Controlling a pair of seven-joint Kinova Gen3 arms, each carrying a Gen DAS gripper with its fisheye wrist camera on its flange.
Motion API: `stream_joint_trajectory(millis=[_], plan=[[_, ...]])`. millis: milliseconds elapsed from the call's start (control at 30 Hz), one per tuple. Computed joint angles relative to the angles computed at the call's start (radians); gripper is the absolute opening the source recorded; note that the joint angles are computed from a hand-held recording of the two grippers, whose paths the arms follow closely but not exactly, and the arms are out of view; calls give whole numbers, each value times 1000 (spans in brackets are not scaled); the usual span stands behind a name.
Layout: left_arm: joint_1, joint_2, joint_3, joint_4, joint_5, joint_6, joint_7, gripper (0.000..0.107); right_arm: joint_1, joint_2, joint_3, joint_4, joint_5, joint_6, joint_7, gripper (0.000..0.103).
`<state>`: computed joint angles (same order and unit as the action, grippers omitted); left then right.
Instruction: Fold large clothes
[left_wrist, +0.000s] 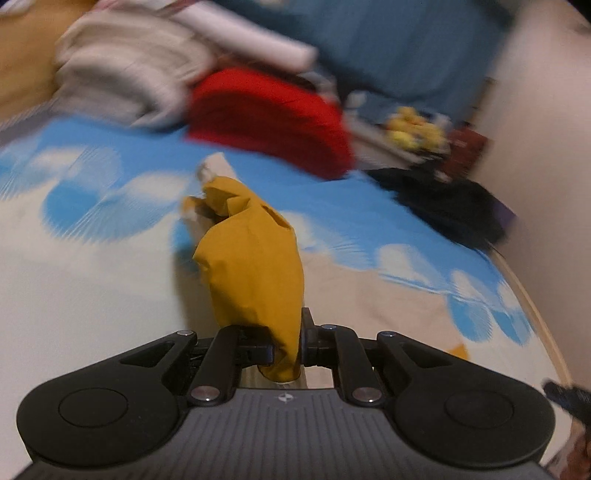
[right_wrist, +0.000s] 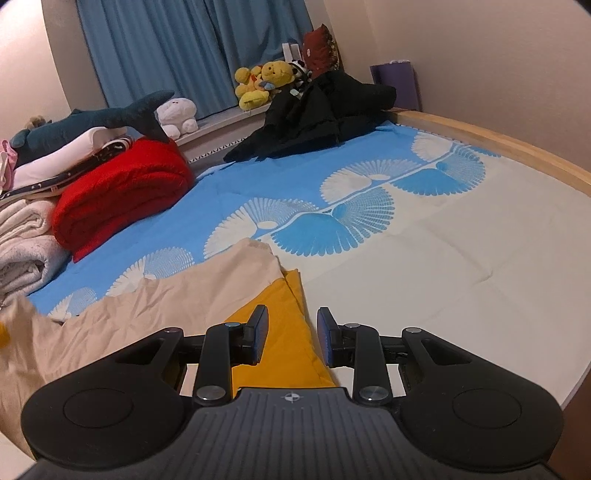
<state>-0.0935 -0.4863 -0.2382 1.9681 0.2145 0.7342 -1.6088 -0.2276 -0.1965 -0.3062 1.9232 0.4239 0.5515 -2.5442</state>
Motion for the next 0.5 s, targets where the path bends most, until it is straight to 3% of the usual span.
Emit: stream_joint_trajectory(millis=[200,300,400,500], plan=[[161,45,278,-8,-197,-121,212,12,3,-8,3,12,35,-27,67,30],[211,129,417,-13,-283,-160,299,12,-6,-6,9,19,130,-40,5,30],[183,232,537,-23,-228,-167,288,12,77,7,-57,18,221,-41,-111,30],[219,351,511,-31,-106,-137,253,16,198,32,-159,3,286,-20,-233,30]])
